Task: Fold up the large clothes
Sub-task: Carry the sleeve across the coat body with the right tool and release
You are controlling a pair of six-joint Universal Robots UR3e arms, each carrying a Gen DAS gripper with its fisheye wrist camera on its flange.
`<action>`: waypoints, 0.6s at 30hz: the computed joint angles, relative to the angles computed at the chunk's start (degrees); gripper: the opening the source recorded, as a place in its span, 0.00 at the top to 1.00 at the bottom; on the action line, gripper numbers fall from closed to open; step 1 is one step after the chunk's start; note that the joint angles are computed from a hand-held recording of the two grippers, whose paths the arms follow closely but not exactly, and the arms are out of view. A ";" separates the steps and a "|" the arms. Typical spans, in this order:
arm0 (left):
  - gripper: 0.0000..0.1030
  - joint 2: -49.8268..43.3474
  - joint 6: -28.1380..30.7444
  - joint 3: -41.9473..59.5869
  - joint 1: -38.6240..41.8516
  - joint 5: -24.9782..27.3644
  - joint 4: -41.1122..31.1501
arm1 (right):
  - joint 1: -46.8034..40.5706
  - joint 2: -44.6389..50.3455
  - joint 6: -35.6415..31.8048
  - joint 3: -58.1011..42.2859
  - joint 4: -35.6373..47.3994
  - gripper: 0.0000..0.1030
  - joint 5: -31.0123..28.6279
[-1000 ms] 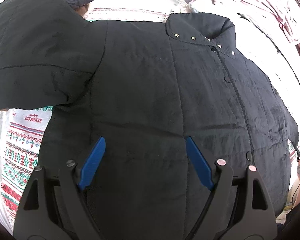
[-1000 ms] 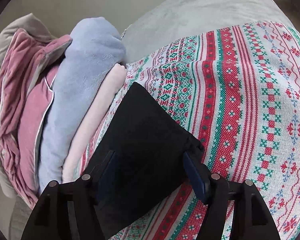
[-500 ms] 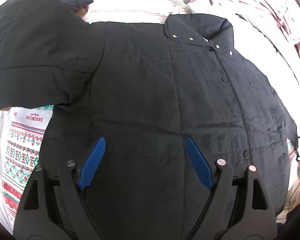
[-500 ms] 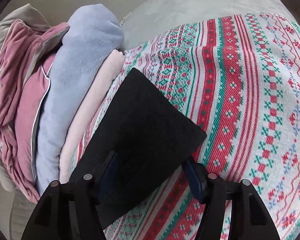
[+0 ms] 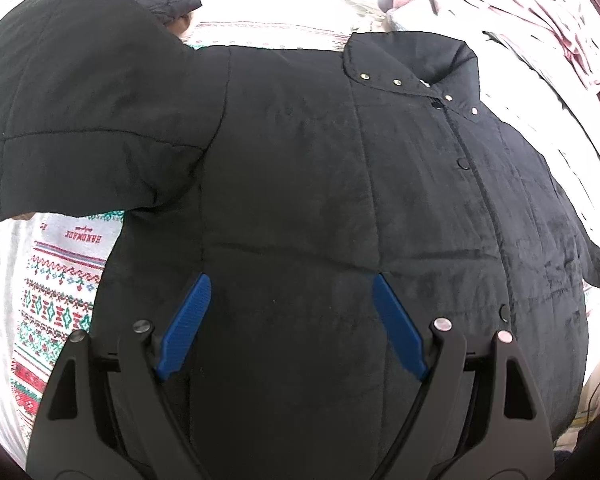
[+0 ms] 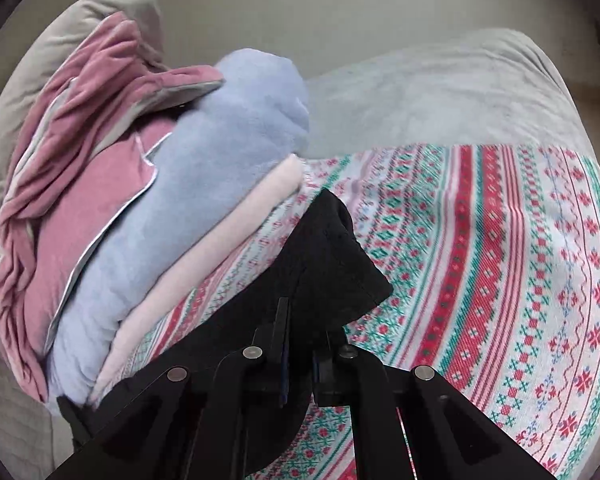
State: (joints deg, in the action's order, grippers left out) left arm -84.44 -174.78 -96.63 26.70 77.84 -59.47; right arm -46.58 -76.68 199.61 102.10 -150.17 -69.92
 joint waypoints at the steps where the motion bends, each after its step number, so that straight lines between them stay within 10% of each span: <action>1: 0.19 0.42 0.11 -0.18 0.14 0.06 0.17 | -1.79 -2.86 1.96 3.60 -1.39 0.94 2.09; 9: 0.19 -0.60 0.26 1.70 2.56 1.17 1.55 | 14.38 -12.51 -0.50 -4.08 -7.07 0.94 5.23; 18: 0.19 -0.28 1.71 1.81 7.25 -3.20 -0.08 | 57.23 17.17 -3.16 -50.55 6.38 0.94 -7.68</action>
State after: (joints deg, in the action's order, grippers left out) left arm -84.72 -173.07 -94.82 33.95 74.64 -59.56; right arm 10.65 -59.50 196.45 51.54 -143.79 -77.59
